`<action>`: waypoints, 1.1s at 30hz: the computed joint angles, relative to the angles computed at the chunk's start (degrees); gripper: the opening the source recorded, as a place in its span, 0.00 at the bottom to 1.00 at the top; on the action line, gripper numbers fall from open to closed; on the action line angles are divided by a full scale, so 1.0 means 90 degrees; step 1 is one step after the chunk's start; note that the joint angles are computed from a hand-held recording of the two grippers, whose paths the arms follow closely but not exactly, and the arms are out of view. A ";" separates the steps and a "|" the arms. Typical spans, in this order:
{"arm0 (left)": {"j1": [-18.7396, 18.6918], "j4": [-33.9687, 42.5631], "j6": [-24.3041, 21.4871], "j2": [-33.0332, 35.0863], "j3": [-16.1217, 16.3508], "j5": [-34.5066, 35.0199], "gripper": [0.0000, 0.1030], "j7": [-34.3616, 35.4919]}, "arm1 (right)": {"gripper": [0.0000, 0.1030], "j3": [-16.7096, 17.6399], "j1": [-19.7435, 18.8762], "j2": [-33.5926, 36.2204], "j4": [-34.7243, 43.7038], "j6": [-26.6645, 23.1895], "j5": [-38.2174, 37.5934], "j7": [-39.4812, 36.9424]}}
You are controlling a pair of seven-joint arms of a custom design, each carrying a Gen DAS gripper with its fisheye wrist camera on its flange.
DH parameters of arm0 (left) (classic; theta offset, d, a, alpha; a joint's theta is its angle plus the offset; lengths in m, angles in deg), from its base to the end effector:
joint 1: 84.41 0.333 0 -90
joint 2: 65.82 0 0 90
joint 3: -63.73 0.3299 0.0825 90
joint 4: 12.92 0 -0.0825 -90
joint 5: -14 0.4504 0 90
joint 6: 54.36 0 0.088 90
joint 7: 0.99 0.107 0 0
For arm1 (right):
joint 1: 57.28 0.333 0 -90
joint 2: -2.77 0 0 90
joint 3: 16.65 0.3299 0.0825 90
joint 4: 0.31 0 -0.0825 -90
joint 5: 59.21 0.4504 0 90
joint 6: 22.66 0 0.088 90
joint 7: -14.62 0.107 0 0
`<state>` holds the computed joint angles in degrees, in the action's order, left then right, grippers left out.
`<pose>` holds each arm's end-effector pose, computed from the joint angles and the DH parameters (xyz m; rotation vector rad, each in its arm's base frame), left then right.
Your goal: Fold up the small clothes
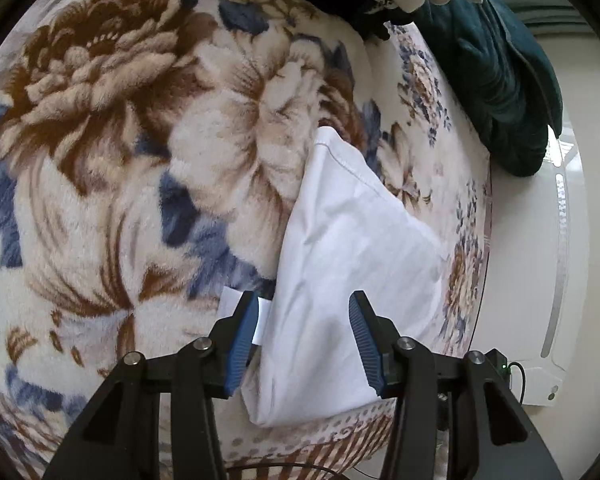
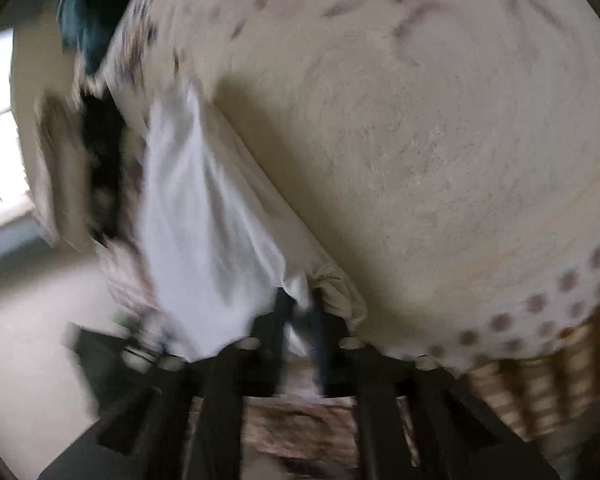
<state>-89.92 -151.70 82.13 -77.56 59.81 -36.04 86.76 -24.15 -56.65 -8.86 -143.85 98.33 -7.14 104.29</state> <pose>0.5210 -0.0941 0.3787 2.2751 -1.3828 0.7150 0.4837 -0.0199 0.3250 -1.1081 2.3210 0.8565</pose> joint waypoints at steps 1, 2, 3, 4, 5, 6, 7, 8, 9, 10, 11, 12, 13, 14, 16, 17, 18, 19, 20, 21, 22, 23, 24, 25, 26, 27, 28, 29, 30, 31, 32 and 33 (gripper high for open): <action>-0.0019 0.0010 0.0011 0.0024 0.0003 -0.0067 0.43 0.0056 | 0.07 -0.0046 -0.0034 0.0013 -0.0015 0.0007 0.0089 0.0022; -0.0040 0.0024 0.0013 0.0056 0.0012 -0.0169 0.43 0.0153 | 0.07 -0.0055 -0.0066 0.0030 -0.0003 0.0022 0.0031 0.0044; -0.0051 0.0059 0.0003 0.0112 0.0012 -0.0234 0.43 0.0231 | 0.08 -0.0036 -0.0096 0.0060 0.0075 0.0026 -0.0224 0.0003; -0.0057 0.0109 -0.0010 0.0185 0.0006 -0.0286 0.43 0.0313 | 0.10 -0.0023 -0.0106 0.0094 0.0166 -0.0009 -0.0406 -0.0070; -0.0076 0.0191 -0.0029 0.0312 0.0005 -0.0413 0.46 0.0507 | 0.15 -0.0009 -0.0109 0.0164 0.0307 -0.0101 -0.0613 -0.0143; -0.0078 0.0263 -0.0048 0.0427 -0.0008 -0.0524 0.54 0.0679 | 0.37 -0.0003 -0.0112 0.0241 0.0448 -0.0188 -0.0758 -0.0245; -0.0079 0.0364 -0.0078 0.0592 -0.0021 -0.0703 0.55 0.0905 | 0.57 0.0023 -0.0099 0.0322 0.0585 -0.0199 -0.0866 -0.0412; -0.0061 0.0436 -0.0130 0.0719 -0.0035 -0.0924 0.55 0.1110 | 0.62 0.0043 -0.0077 0.0389 0.0669 -0.0116 -0.0835 -0.0635; -0.0036 0.0528 -0.0191 0.0876 -0.0061 -0.1156 0.55 0.1294 | 0.63 0.0022 -0.0050 0.0539 0.0770 -0.0137 -0.0572 -0.0962; -0.0003 0.0648 -0.0255 0.1063 -0.0105 -0.1313 0.55 0.1396 | 0.63 -0.0006 -0.0062 0.0820 0.0988 -0.0313 -0.0400 -0.1203; 0.0039 0.0735 -0.0306 0.1190 -0.0156 -0.1439 0.55 0.1484 | 0.63 0.0036 -0.0080 0.1007 0.1109 -0.0411 -0.0356 -0.1278; 0.0083 0.0802 -0.0352 0.1292 -0.0205 -0.1592 0.55 0.1603 | 0.63 0.0083 -0.0096 0.1276 0.1262 -0.0503 -0.0227 -0.1430; 0.0114 0.0867 -0.0328 0.1381 -0.0265 -0.1675 0.55 0.1675 | 0.63 0.0127 -0.0138 0.1435 0.1332 -0.0579 -0.0036 -0.1582; 0.0141 0.0876 -0.0274 0.1395 -0.0318 -0.1754 0.54 0.1736 | 0.63 0.0167 -0.0191 0.1570 0.1385 -0.0667 0.0213 -0.1685; 0.0180 0.0879 -0.0214 0.1399 -0.0391 -0.1889 0.53 0.1876 | 0.56 0.0250 -0.0287 0.1709 0.1404 -0.0738 0.0699 -0.1874; 0.0183 0.0849 -0.0139 0.1364 -0.0425 -0.1989 0.45 0.1980 | 0.47 0.0285 -0.0316 0.1728 0.1395 -0.0713 0.0788 -0.1937; 0.0190 0.0803 -0.0101 0.1315 -0.0438 -0.2114 0.27 0.2068 | 0.25 0.0320 -0.0338 0.1754 0.1404 -0.0744 0.0895 -0.2037; 0.0191 0.0747 -0.0070 0.1244 -0.0444 -0.2193 0.21 0.2096 | 0.20 0.0355 -0.0339 0.1728 0.1379 -0.0732 0.0911 -0.2043; 0.0184 0.0733 -0.0039 0.1216 -0.0446 -0.2233 0.18 0.2115 | 0.17 0.0381 -0.0333 0.1684 0.1349 -0.0677 0.0919 -0.2043; 0.0170 0.0691 0.0010 0.1142 -0.0452 -0.2255 0.16 0.2148 | 0.14 0.0402 -0.0317 0.1593 0.1301 -0.0599 0.0900 -0.2047; 0.0142 0.0638 0.0114 0.1011 -0.0465 -0.2189 0.16 0.2091 | 0.13 0.0441 -0.0270 0.1566 0.1345 -0.0541 0.0886 -0.1956; 0.0115 0.0600 0.0173 0.0913 -0.0454 -0.2225 0.15 0.2087 | 0.12 0.0444 -0.0253 0.1507 0.1342 -0.0538 0.0864 -0.1932; 0.0090 0.0572 0.0196 0.0816 -0.0433 -0.2268 0.15 0.2065 | 0.12 0.0439 -0.0240 0.1436 0.1362 -0.0559 0.0819 -0.1912; 0.0068 0.0556 0.0225 0.0695 -0.0412 -0.2228 0.15 0.1965 | 0.12 0.0422 -0.0233 0.1318 0.1368 -0.0599 0.0709 -0.1852; 0.0052 0.0555 0.0226 0.0606 -0.0372 -0.2222 0.15 0.1913 | 0.12 0.0406 -0.0218 0.1246 0.1384 -0.0633 0.0677 -0.1826; 0.0036 0.0568 0.0212 0.0505 -0.0333 -0.2197 0.15 0.1851 | 0.12 0.0396 -0.0197 0.1157 0.1449 -0.0701 0.0619 -0.1757; 0.0028 0.0606 0.0217 0.0383 -0.0299 -0.2081 0.15 0.1754 | 0.12 0.0401 -0.0158 0.1115 0.1548 -0.0739 0.0555 -0.1680; 0.0023 0.0651 0.0193 0.0289 -0.0250 -0.1990 0.15 0.1693 | 0.12 0.0399 -0.0125 0.1060 0.1655 -0.0794 0.0479 -0.1644; 0.0022 0.0715 0.0159 0.0215 -0.0199 -0.1895 0.15 0.1626 | 0.12 0.0404 -0.0086 0.1017 0.1808 -0.0853 0.0398 -0.1576; 0.0036 0.0796 0.0114 0.0145 -0.0147 -0.1749 0.15 0.1514 | 0.12 0.0402 -0.0051 0.1009 0.1935 -0.0907 0.0357 -0.1516; 0.0075 0.0974 0.0041 0.0103 -0.0090 -0.1508 0.15 0.1354 | 0.12 0.0410 -0.0011 0.1016 0.2153 -0.1011 0.0299 -0.1438; 0.0101 0.1121 -0.0013 0.0089 -0.0036 -0.1352 0.15 0.1257 | 0.12 0.0427 0.0033 0.1048 0.2343 -0.1045 0.0257 -0.1376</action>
<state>-89.01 -141.61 82.01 -76.76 59.49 -48.21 98.07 -20.30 -56.35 0.57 -122.76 88.92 -4.83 91.90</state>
